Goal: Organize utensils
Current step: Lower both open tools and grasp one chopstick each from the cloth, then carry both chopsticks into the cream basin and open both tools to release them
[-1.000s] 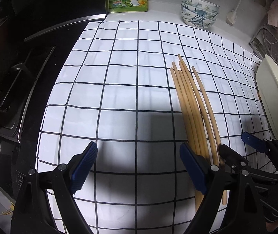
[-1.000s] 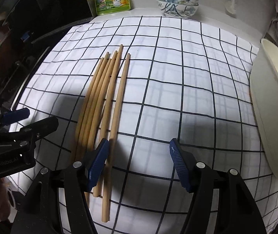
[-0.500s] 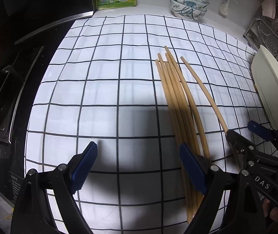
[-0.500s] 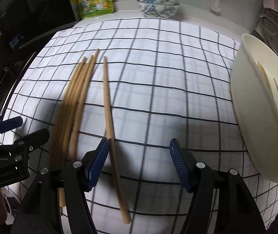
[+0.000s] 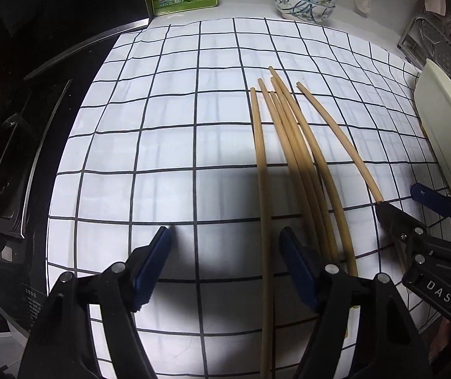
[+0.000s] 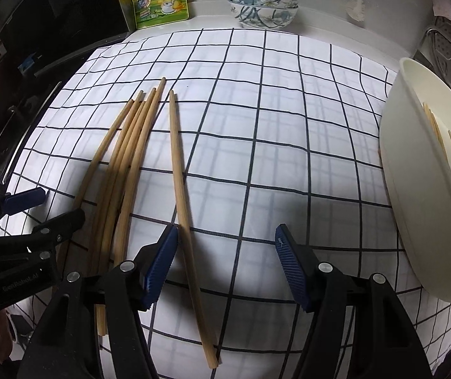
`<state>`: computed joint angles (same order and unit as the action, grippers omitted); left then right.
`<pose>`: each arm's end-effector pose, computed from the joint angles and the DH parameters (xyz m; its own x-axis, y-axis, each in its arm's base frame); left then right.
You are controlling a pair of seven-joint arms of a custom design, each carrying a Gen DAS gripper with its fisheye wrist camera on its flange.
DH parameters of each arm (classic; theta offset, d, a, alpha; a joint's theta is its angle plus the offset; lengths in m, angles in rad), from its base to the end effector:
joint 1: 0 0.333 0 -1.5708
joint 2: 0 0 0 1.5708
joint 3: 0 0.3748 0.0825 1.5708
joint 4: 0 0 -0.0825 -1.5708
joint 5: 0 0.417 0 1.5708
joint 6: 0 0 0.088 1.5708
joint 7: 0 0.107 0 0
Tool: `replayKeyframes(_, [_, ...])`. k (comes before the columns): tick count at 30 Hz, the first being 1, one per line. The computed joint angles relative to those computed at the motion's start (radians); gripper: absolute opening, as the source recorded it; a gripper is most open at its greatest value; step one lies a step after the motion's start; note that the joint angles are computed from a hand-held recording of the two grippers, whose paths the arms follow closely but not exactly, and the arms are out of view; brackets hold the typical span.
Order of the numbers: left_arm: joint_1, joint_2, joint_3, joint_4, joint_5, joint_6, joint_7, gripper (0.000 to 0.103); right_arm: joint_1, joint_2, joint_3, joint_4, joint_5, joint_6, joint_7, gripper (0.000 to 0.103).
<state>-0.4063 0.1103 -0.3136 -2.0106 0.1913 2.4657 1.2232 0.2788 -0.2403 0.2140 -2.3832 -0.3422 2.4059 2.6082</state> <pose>0.4851 -0.4176 0.4811 -0.4718 -0.8817 -0.0071 -0.8215 0.4425 -0.3596 0.4395 0.2384 0.4774 -0.3108 -0.9504 -0.0104 -0.8749 0.2903 -0.3875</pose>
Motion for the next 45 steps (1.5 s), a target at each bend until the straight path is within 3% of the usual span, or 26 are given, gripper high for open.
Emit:
replayKeyframes(6, [0.001,-0.009,0.001,-0.01,0.005,0.019,-0.003,0.057,0.0,0.024,-0.001,0.014,-0.028,0.01,-0.017,0.061])
replayKeyframes(8, [-0.001,-0.007,-0.001,-0.01,0.008,0.027,-0.001,0.044,0.0,0.035,0.005,0.021,-0.064,0.012,-0.008,0.06])
replayKeyframes(9, [-0.001,-0.007,-0.002,-0.009,0.005,0.028,0.003,0.041,0.002,0.038,0.005,0.023,-0.072,0.014,-0.003,0.056])
replayKeyframes(11, [-0.002,-0.002,-0.003,-0.002,0.0,0.029,0.012,0.024,0.008,0.041,0.0,0.023,-0.076,0.034,-0.012,0.047])
replayKeyframes(14, [0.0,0.004,-0.005,0.004,-0.021,0.03,0.028,0.008,0.017,0.046,-0.007,0.03,-0.068,0.042,-0.039,0.018])
replayKeyframes(15, [0.001,0.005,-0.005,0.005,-0.026,0.029,0.032,0.008,0.019,0.051,-0.008,0.035,-0.064,0.04,-0.045,0.008])
replayKeyframes(20, [0.008,0.013,-0.008,0.024,-0.073,0.009,0.067,0.007,0.02,0.037,-0.025,0.021,0.0,0.079,-0.052,0.007])
replayKeyframes(30, [0.001,-0.003,-0.013,0.088,-0.094,0.012,0.111,0.007,-0.027,-0.076,0.004,-0.006,0.037,0.096,0.002,0.007])
replayKeyframes(37, [-0.032,0.037,-0.038,0.197,-0.121,0.014,0.17,0.007,-0.105,-0.222,0.038,-0.038,0.011,0.031,0.032,0.007])
replayKeyframes(45, [-0.123,0.157,-0.08,0.406,-0.104,-0.017,0.205,0.007,-0.214,-0.443,0.032,-0.143,0.037,-0.053,0.027,0.007])
